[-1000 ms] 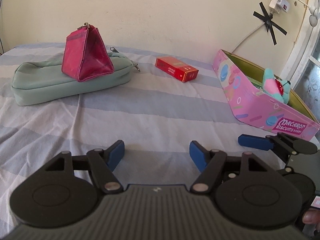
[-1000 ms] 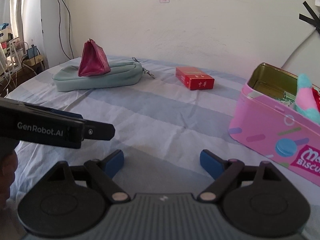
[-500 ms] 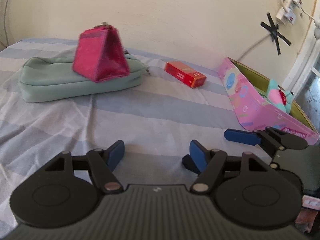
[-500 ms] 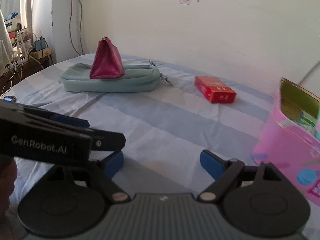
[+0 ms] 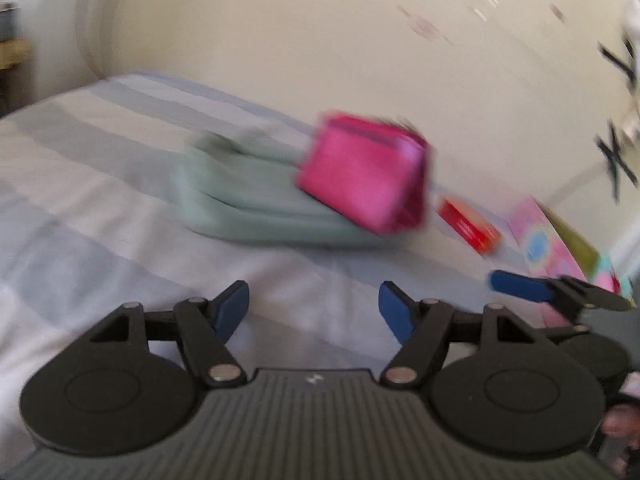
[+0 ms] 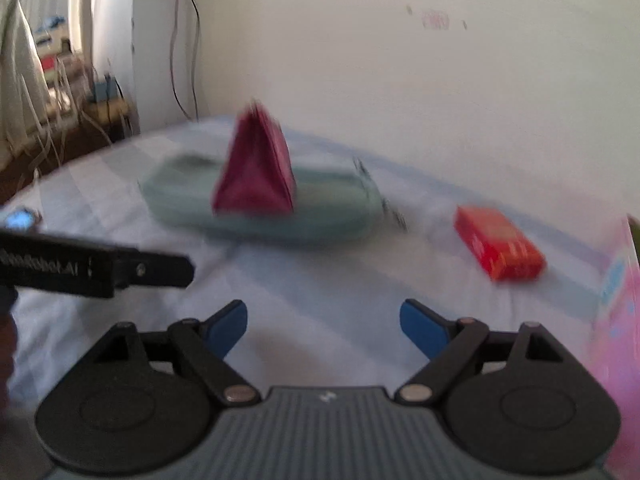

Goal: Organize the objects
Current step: 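Grasp the pink pouch with the right gripper and lift it, then carry the pink pouch into the tin and open the right gripper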

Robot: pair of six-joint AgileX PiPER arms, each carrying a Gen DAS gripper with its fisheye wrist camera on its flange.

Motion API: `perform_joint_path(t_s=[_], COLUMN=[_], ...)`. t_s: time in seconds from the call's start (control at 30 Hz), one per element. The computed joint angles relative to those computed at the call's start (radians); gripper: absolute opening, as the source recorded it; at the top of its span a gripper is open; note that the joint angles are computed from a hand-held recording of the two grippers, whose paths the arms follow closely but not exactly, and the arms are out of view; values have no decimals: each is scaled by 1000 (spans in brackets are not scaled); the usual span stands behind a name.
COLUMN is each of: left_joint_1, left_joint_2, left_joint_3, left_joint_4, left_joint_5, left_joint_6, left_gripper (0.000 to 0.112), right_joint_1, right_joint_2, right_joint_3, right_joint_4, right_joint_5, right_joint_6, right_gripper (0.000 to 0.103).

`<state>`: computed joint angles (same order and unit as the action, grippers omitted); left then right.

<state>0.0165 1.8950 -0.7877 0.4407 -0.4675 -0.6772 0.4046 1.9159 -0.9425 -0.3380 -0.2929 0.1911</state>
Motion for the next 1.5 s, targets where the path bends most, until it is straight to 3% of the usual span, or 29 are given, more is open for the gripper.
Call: perform_joint_path(t_s=[0.13,0.23,0.3,0.33,0.4,0.47,0.53,0.63,0.7,0.77,0.87,1.03,1.1,1.23,1.3,1.37,1.4,1.43,1.5], left_joint_1=[6,25,17,6,-1,-5,20,60,51,-4,-113,-308,-372,-457,-485,-517,-528,-541,-571], left_joint_2=[13,27,21,20,15,13,19,14,2,-23,-58,-26,5,61,71,75,77,82,79], left_joint_3=[55,28,33,31,38,49,54,100,129,154,170,58,-5,-124,-140,-147,-152,-157,-155], left_joint_4=[-277,-227,-262,-282,-298,-290,-176,-6,53,56,101,218,254,364,413,421,435,442,356], left_joint_5=[-114,-74,-76,-72,-80,-105,-143,-279,-348,-362,-349,-249,-207,-142,-136,-110,-93,-77,-29], left_joint_6=[183,105,135,155,187,187,106,22,56,138,198,105,75,-26,-58,-59,-68,-71,11], left_gripper=[74,73,73,73,73,73,74,81,81,81,81,81,82,89,87,84,79,65,60], right_joint_1=[-6,26,35,39,26,2,-21,-109,-174,-279,-458,-840,-982,-1223,-1279,-1243,-1219,-1203,-1151], right_joint_2=[0,44,100,136,152,117,51,-84,-173,-266,-392,-552,-566,-504,-460,-409,-388,-362,-321], right_joint_3=[-45,-146,-251,-300,-319,-259,-145,73,204,334,495,657,683,689,689,692,689,683,674], right_joint_4=[-143,-156,-302,-388,-540,-573,-513,-596,-645,-763,-868,-1043,-1061,-1171,-1198,-1138,-1113,-1095,-1045], right_joint_5=[-120,-77,5,41,45,7,-32,-116,-148,-192,-255,-370,-422,-562,-608,-615,-619,-624,-603], right_joint_6=[169,201,362,462,641,678,601,623,619,659,633,615,566,548,511,452,435,418,383], right_gripper=[88,83,58,35,33,32,32,32,32,31,31,36,47,49,49,49,49,48,44])
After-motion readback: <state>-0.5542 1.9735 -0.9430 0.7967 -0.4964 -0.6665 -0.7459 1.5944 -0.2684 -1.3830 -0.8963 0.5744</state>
